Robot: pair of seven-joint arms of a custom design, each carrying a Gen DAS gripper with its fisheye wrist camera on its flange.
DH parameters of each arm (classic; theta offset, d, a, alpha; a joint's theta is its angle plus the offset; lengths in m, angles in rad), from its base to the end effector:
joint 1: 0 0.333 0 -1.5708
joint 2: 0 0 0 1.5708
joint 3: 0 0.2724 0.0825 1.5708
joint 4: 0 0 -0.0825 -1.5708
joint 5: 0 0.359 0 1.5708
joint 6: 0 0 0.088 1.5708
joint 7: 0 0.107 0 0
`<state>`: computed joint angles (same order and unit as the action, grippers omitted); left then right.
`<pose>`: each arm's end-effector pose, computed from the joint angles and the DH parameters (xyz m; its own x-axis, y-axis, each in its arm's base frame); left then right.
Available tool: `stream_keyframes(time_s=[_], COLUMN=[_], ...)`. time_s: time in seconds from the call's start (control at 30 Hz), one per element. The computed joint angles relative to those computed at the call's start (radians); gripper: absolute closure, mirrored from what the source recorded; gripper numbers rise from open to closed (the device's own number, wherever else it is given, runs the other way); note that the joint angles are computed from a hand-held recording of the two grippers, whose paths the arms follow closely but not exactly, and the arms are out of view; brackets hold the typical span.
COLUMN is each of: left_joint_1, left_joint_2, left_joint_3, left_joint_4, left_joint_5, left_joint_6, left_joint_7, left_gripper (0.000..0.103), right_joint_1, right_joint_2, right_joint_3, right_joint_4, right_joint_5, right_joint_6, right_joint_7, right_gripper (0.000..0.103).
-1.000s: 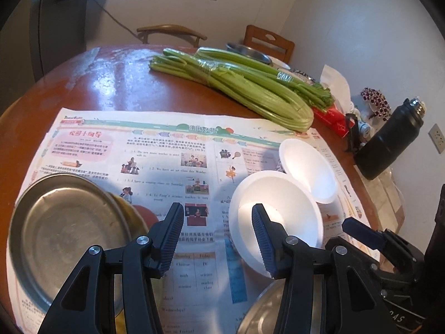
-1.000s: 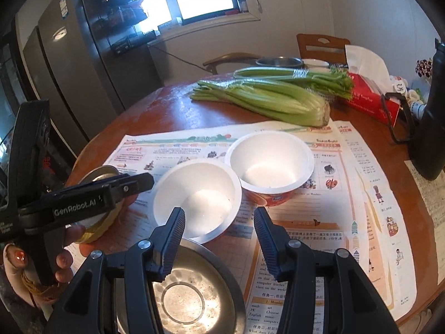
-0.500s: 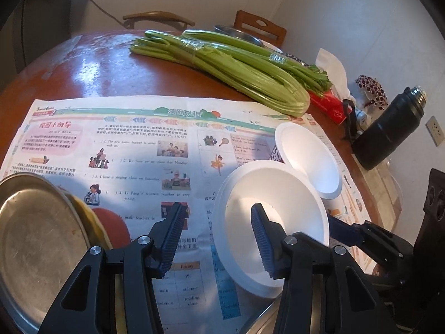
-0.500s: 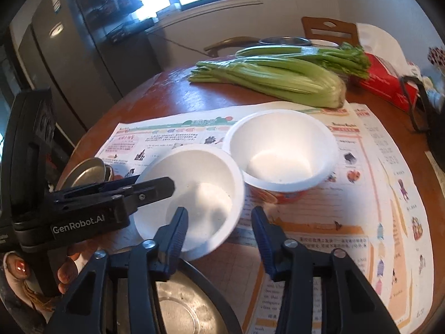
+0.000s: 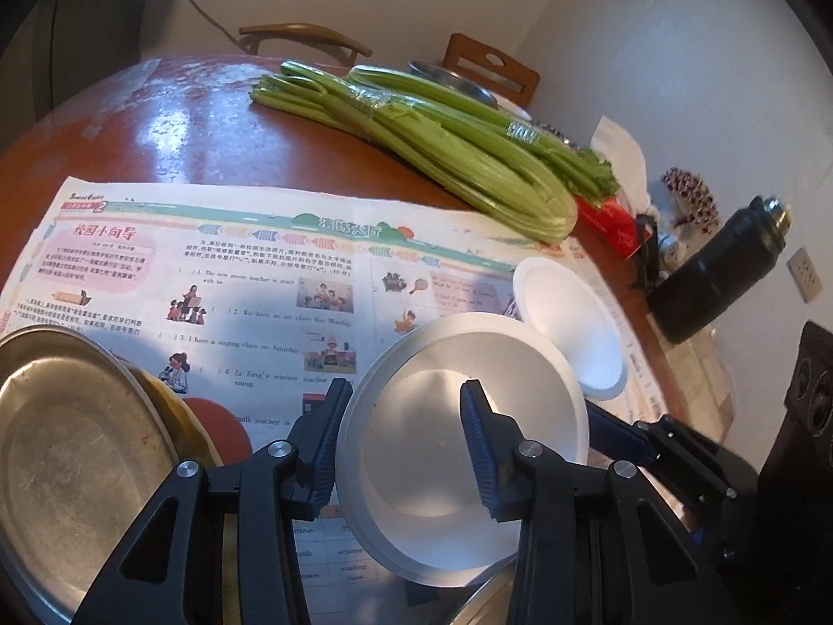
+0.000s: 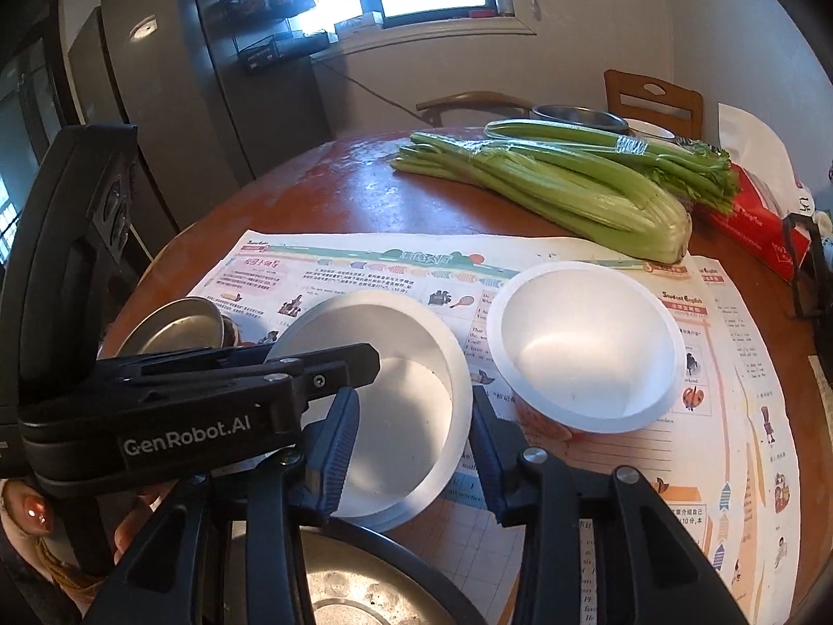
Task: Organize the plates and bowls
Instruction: 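Lift the white foam bowl with the left tool and lower it into the steel bowl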
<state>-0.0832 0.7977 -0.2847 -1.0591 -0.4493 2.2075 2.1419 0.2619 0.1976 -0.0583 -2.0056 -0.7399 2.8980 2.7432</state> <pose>0.7090 -0.2105 0.3920 -0.6198 -0.6953 0.3639 -0.7521 0.3941 -0.5282 0.5787 0.1620 0.3996 -0.2252 -0.9575 -0.1804 -0.6795 0.2870 -0.6752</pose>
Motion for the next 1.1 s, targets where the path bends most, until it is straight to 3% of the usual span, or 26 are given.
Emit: stream_keyframes(time_s=[0.27,0.5,0.63,1.1], left_joint_1=[-0.006,-0.017,-0.012,0.048], left_joint_2=[-0.059,-0.063,-0.078,-0.303], left_joint_3=[0.017,0.016,0.011,-0.007], left_joint_4=[-0.1,-0.11,-0.127,-0.374], left_joint_5=[0.016,0.042,0.029,-0.116], left_joint_6=[0.094,0.058,0.069,0.173], left_joint_7=[0.006,0.001,0.001,0.124], left_gripper=[0.058,0.058,0.059,0.06], right_joint_1=[-0.028,-0.027,0.019,0.003], right_joint_2=[-0.019,-0.014,-0.008,-0.107], right_joint_3=[0.022,0.034,0.005,0.031], right_joint_4=[-0.063,-0.061,-0.018,-0.06], right_joint_5=[0.134,0.165,0.075,-0.089], right_joint_6=[0.01,0.028,-0.04,-0.009], right_joint_7=[-0.103,-0.148,-0.083,0.063], right_gripper=[0.061,0.06,0.06,0.06])
